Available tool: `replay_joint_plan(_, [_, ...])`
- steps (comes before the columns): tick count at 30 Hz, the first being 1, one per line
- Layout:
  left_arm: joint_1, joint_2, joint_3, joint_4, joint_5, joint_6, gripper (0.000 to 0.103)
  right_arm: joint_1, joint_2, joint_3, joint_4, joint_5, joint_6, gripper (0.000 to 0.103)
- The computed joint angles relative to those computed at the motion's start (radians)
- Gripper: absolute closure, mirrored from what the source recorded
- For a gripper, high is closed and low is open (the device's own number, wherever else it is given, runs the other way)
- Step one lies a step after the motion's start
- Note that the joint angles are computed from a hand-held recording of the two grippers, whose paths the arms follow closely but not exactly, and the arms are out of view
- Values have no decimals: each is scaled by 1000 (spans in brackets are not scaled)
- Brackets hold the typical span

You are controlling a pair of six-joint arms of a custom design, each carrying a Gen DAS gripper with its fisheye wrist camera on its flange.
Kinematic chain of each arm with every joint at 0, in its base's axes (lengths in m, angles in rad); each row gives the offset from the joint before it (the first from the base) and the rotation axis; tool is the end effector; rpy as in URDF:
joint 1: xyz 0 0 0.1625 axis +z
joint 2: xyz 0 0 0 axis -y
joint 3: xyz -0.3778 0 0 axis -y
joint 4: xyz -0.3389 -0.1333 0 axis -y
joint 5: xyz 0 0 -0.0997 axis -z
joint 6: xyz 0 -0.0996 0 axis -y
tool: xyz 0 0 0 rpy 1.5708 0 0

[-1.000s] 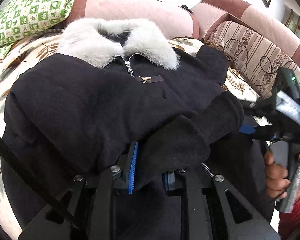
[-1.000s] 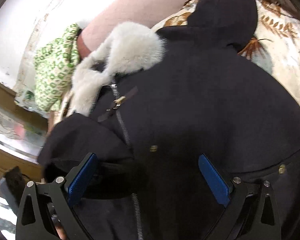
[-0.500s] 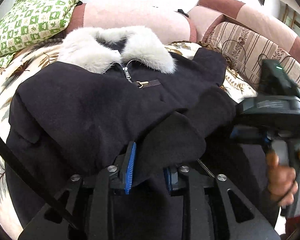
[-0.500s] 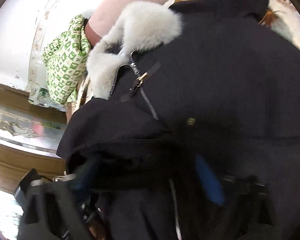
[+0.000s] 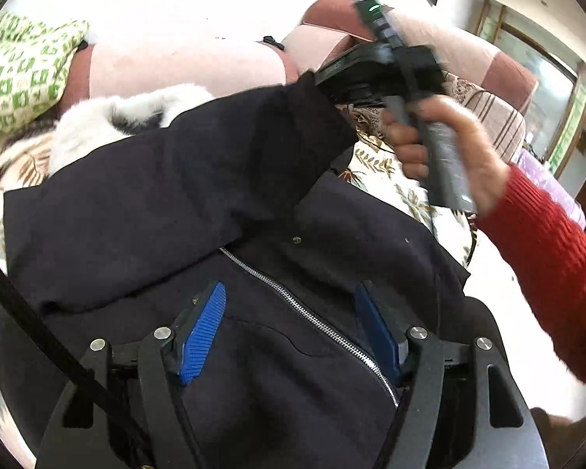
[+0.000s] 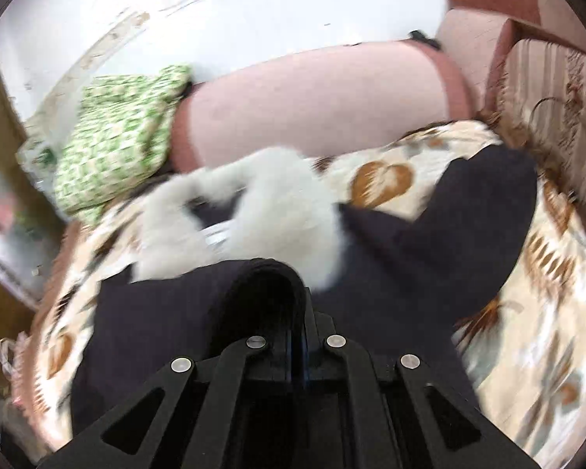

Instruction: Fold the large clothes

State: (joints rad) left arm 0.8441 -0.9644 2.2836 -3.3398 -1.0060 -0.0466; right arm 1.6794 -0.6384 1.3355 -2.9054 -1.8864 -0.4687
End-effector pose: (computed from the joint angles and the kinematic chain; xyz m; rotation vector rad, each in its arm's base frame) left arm -0.1436 -0.4424 0.1123 0.7204 2.5654 -0.8543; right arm 0.1776 -0.6845 0.1533 0.6135 -2.5492 0.7755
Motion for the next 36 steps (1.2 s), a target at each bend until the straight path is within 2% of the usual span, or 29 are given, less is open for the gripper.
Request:
replay_joint_plan(4, [34, -7, -22, -3, 90, -76, 31, -37, 114, -181, 119, -66, 29, 99])
replay_joint_plan(8, [130, -41, -73, 121, 206, -326, 31, -77, 203, -300, 219, -92, 94, 99])
replay_joint_plan(12, [168, -62, -100, 247, 273, -473, 31, -123, 248, -352, 269, -61, 170, 98])
replay_joint_plan(15, [151, -57, -99, 280, 293, -482, 31, -145, 227, -321, 259, 1, 197, 96])
replay_joint_plan(17, [124, -43, -91, 285, 330, -470, 31, -146, 195, -310, 296, 13, 201, 88])
replay_joint_plan(18, [114, -42, -86, 284, 342, -466, 31, -149, 163, -284, 283, 28, 186, 78])
replay_joint_plan(20, [107, -35, -92, 274, 345, -446, 31, -159, 108, -231, 220, 53, 162, 64])
replay_joint_plan(22, [112, -28, -92, 238, 324, -425, 31, -177, 55, -188, 133, 58, 149, 37])
replay_joint_plan(24, [119, -18, -92, 205, 309, -411, 31, -194, 40, -196, 70, 29, 147, 28])
replay_joint_plan(27, [123, -6, -91, 171, 302, -397, 31, -235, 68, -319, 99, -42, 186, 27])
replay_joint_plan(29, [130, 5, -98, 162, 295, -387, 31, -267, 104, -431, 182, -37, 249, 27])
replay_joint_plan(30, [135, 8, -103, 160, 289, -382, 31, -283, 121, -486, 232, -18, 291, 27])
replay_joint_plan(34, [151, 28, -126, 180, 276, -379, 31, -347, 228, -760, 414, 148, 455, 27])
replay_joint_plan(36, [161, 38, -142, 205, 272, -381, 31, -360, 290, -879, 467, 185, 502, 27])
